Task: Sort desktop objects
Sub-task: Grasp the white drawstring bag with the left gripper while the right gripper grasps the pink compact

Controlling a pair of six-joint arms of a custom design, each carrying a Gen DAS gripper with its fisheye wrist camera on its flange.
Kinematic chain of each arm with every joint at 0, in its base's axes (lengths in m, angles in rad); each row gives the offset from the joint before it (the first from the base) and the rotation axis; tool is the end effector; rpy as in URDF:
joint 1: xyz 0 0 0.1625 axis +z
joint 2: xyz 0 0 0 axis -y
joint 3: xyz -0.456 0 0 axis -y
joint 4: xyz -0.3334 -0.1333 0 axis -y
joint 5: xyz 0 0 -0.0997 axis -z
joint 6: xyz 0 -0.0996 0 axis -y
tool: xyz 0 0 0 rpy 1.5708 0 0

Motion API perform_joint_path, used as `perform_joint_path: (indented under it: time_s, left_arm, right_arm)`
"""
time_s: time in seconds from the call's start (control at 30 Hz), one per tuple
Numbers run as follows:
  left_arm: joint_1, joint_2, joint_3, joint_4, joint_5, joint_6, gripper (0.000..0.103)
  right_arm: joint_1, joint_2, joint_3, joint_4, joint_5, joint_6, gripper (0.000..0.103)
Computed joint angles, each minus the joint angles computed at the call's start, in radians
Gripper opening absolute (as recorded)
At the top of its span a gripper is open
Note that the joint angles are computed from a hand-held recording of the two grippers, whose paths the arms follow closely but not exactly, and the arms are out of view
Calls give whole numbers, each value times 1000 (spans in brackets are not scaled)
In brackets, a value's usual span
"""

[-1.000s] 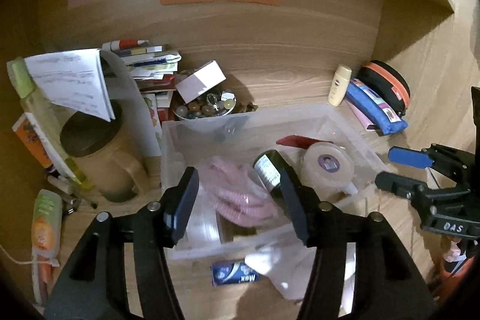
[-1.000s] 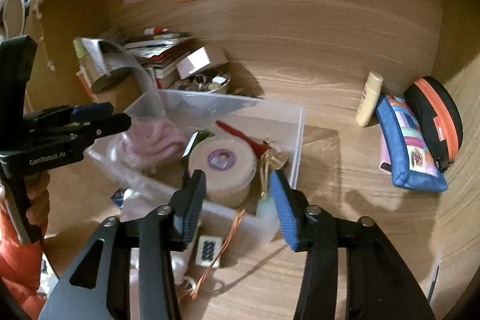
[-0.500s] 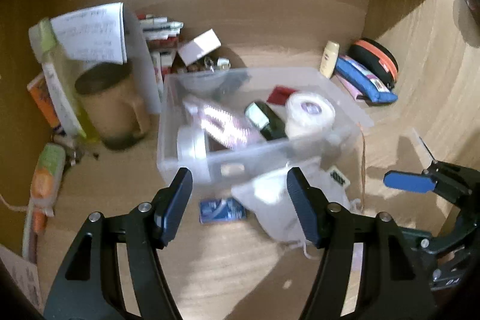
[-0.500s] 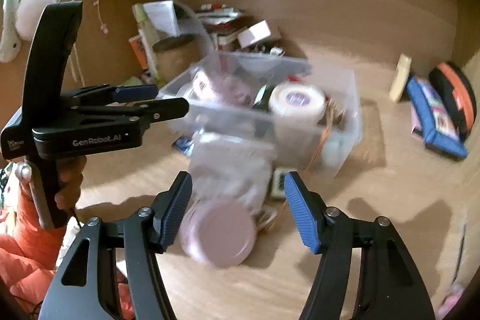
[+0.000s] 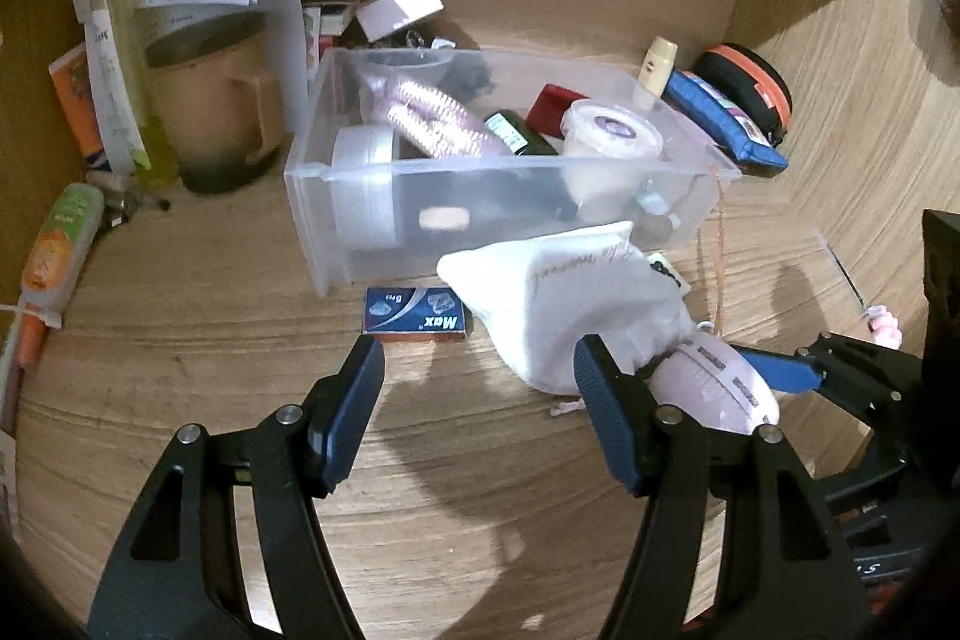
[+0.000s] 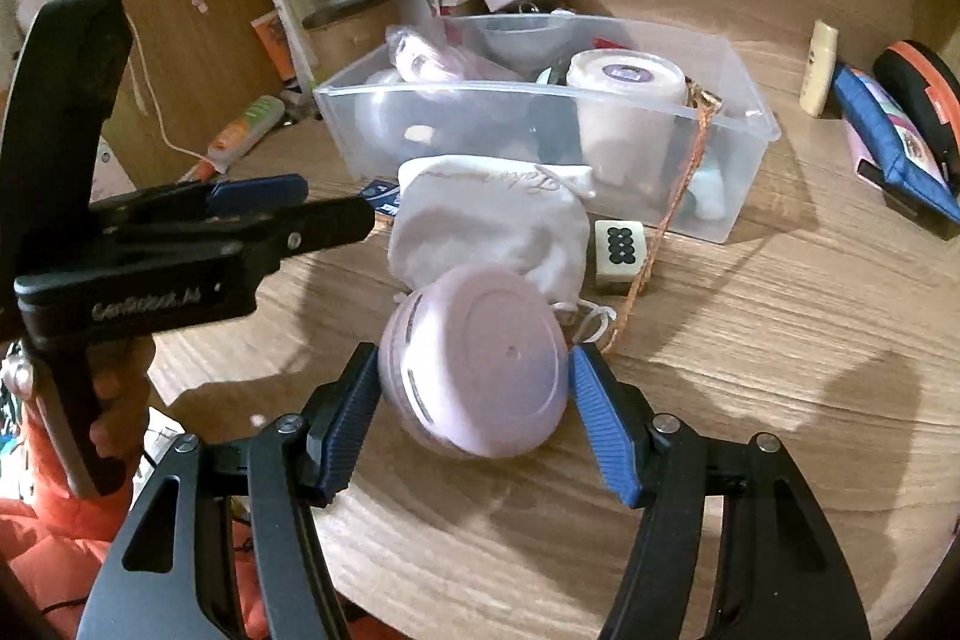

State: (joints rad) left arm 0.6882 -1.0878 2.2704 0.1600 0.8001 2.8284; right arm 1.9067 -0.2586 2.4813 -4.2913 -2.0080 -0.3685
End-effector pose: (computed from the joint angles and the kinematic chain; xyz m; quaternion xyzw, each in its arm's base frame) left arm -0.0698 -0.3198 0.1656 0.2175 0.8956 -0.2974 0.2493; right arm 0.2077 -0.3186 -0.0176 0.2762 -0.9065 0.2370 0.2141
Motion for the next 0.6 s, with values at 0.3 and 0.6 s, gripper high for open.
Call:
perform_joint_path:
  time_s: [0.3,0.6]
  left_arm:
    - [13,17,-20,14,10,2,65]
    - [23,75,-86,40,38,41,72]
  right_arm:
    - [-18,0,14,-21,29,-10,62]
    - [-29,-32,109,-209,37,-5,62]
